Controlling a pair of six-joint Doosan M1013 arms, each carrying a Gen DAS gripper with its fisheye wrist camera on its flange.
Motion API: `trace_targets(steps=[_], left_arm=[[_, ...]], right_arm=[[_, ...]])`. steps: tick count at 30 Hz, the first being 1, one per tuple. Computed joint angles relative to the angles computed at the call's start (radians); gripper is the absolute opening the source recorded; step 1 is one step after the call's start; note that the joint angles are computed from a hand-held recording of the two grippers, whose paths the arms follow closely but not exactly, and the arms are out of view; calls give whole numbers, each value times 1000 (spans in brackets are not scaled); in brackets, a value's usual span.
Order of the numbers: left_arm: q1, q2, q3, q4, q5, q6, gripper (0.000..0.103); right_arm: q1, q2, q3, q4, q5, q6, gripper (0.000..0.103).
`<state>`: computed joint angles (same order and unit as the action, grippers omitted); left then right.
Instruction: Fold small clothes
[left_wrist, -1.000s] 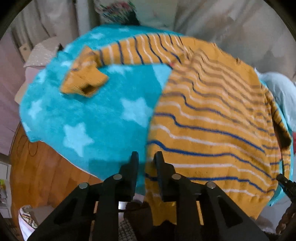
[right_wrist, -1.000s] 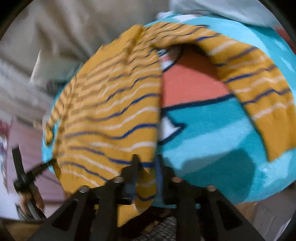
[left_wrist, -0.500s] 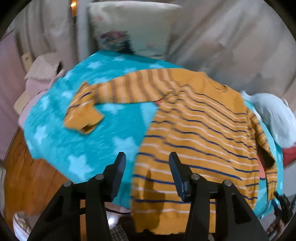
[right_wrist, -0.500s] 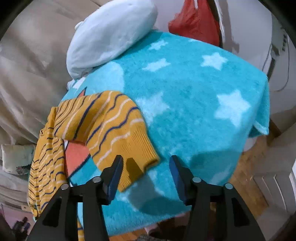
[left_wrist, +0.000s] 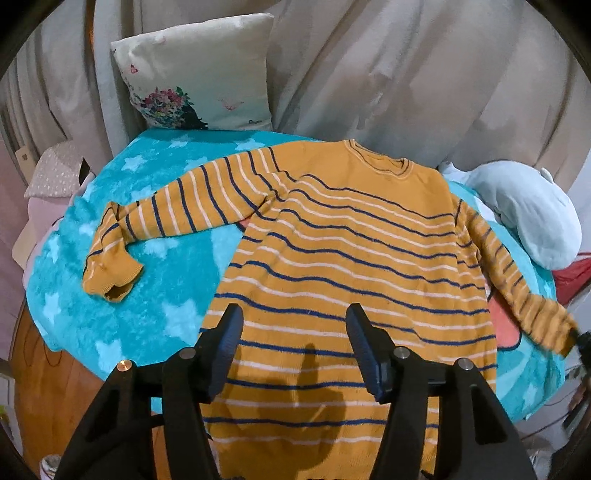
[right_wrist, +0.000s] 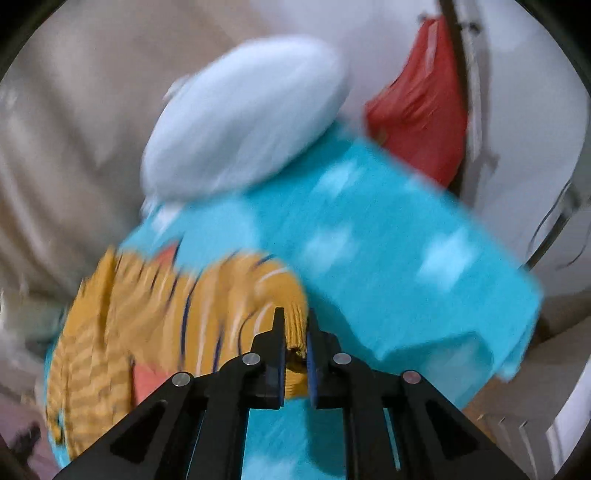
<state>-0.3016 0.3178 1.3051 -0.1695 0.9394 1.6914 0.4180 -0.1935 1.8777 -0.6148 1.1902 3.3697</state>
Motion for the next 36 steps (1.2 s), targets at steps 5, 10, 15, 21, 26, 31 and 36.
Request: trace_targets(steps=[5,10,15,21,26,31,36], left_arm=[[-4,14,-12,24,0,-32,57],[-4,30,-28,49,7,-55,57],[10,58,-56,34,23,-35,57],[46,110,-116,-49,73,8,57],[91,167,-193,-89,119,41,57],[127,214,-255,-94,148,68,58],[156,263,-318,-118,188,92,58]], right_arm=[[-127,-37,-26,-21,57,-62,9],[-181,14,-107,-16,92,-176,9],[-177,114,-218,56,-38,-313,9],[-134,339,-427,288,-242,-576,9],[-91,591,-702,528,-283,-848,9],[-58,838,-1017,651,-191,-1031,9],[-46,996,-1220,690,-80,-1079,13]])
